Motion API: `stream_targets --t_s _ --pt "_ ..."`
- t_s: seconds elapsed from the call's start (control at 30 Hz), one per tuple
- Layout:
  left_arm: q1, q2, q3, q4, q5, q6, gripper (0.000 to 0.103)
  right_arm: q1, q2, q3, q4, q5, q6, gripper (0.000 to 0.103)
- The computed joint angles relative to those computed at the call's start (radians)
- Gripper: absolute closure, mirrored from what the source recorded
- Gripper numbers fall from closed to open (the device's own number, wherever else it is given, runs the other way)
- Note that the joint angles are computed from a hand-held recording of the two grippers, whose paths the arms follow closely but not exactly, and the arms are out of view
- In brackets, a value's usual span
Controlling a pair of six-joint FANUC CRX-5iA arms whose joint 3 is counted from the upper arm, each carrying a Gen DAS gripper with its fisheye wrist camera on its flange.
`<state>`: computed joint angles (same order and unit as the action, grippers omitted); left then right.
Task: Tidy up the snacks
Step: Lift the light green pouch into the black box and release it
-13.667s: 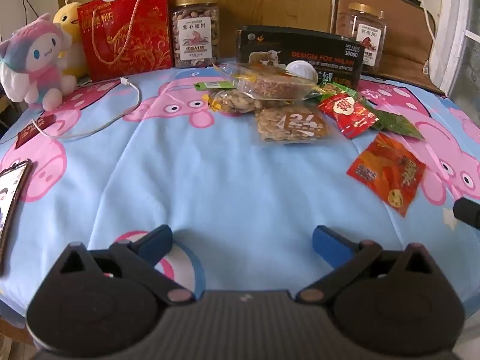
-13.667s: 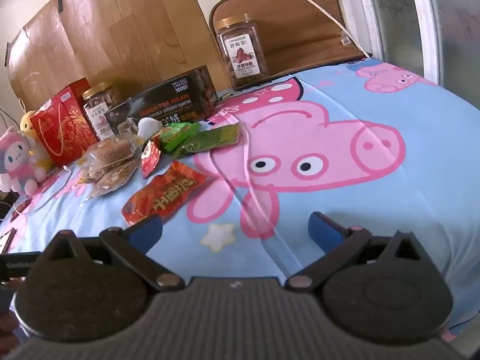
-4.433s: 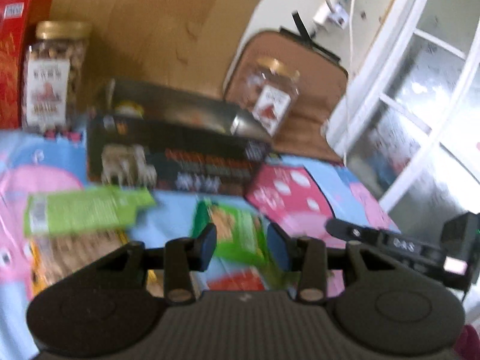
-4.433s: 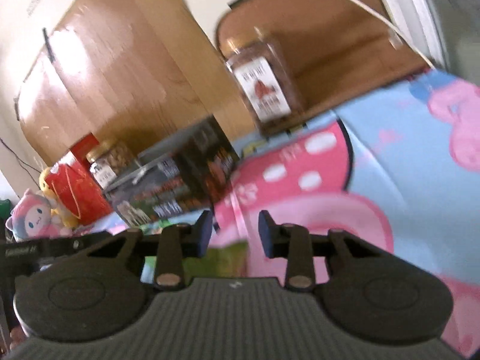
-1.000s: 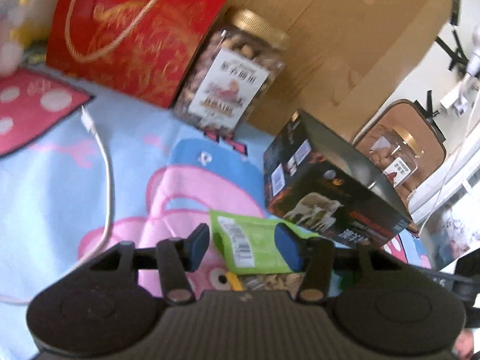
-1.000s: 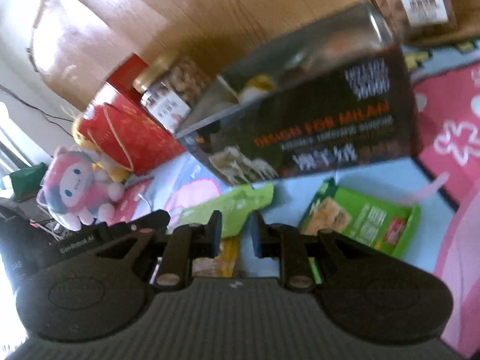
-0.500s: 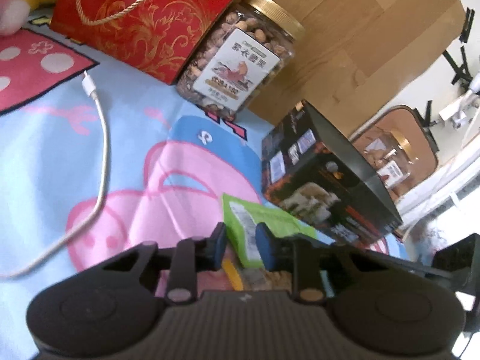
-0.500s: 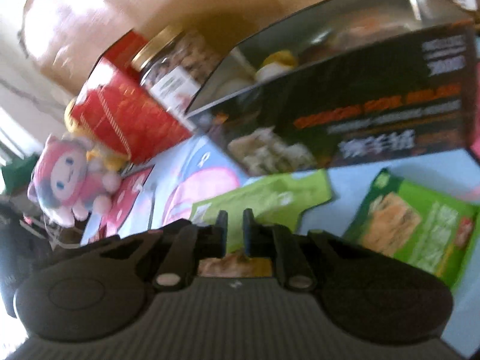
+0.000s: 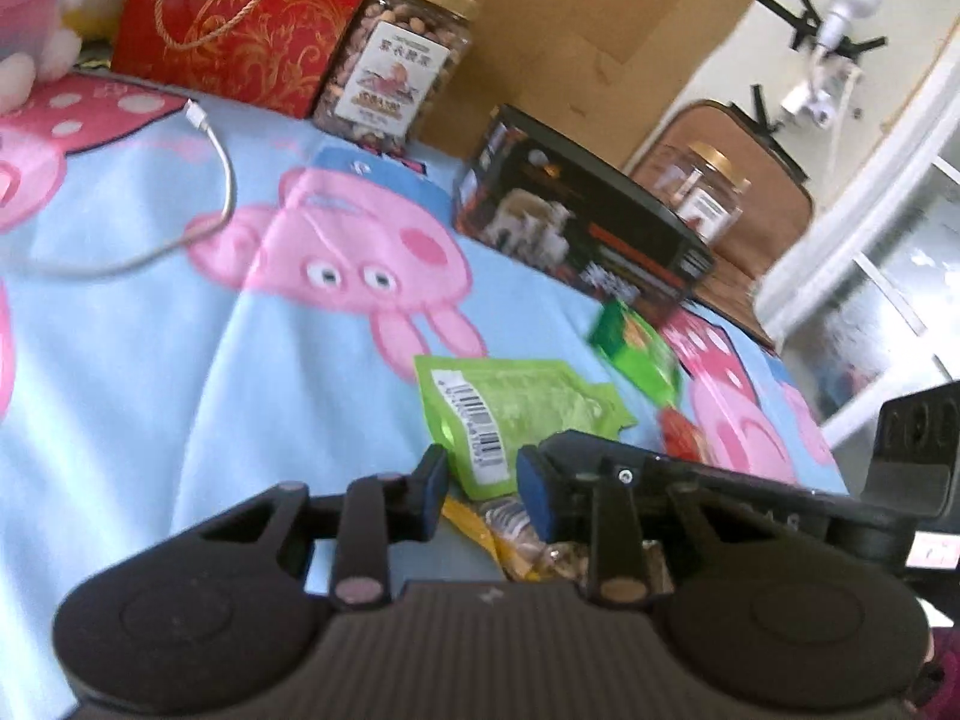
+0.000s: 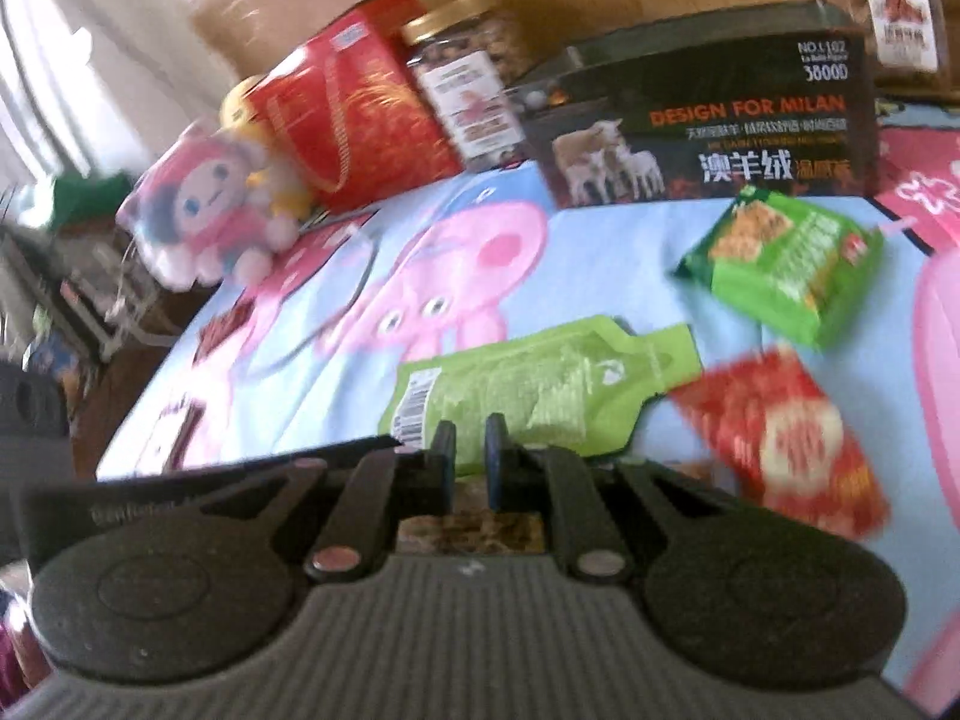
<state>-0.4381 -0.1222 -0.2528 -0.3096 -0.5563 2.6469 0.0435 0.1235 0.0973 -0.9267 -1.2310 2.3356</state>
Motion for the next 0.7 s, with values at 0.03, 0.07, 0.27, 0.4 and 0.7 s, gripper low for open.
stream_targets --t_s 0.03,0.07,0.27,0.4,0.7 --pt "-0.005 -0.011 -0.011 0.004 0.003 0.004 0.075 -0.002 -0.015 -0.016 -0.003 0.002 0.032 0.089" --pt "0.001 -0.017 -0.024 0.028 0.014 -0.010 0.074 -0.011 -0.015 -0.013 -0.016 -0.018 0.045 0.089" --pt "0.079 -0.063 -0.108 0.190 0.085 -0.081 0.067 -0.113 0.034 0.070 -0.085 -0.074 -0.097 0.085" --pt "0.101 -0.039 -0.122 0.292 0.124 -0.194 0.067 -0.143 0.113 0.151 -0.045 -0.159 -0.270 0.076" --pt "0.127 -0.028 -0.192 0.501 0.224 -0.355 0.066 -0.118 0.122 0.121 -0.083 -0.120 -0.356 0.076"
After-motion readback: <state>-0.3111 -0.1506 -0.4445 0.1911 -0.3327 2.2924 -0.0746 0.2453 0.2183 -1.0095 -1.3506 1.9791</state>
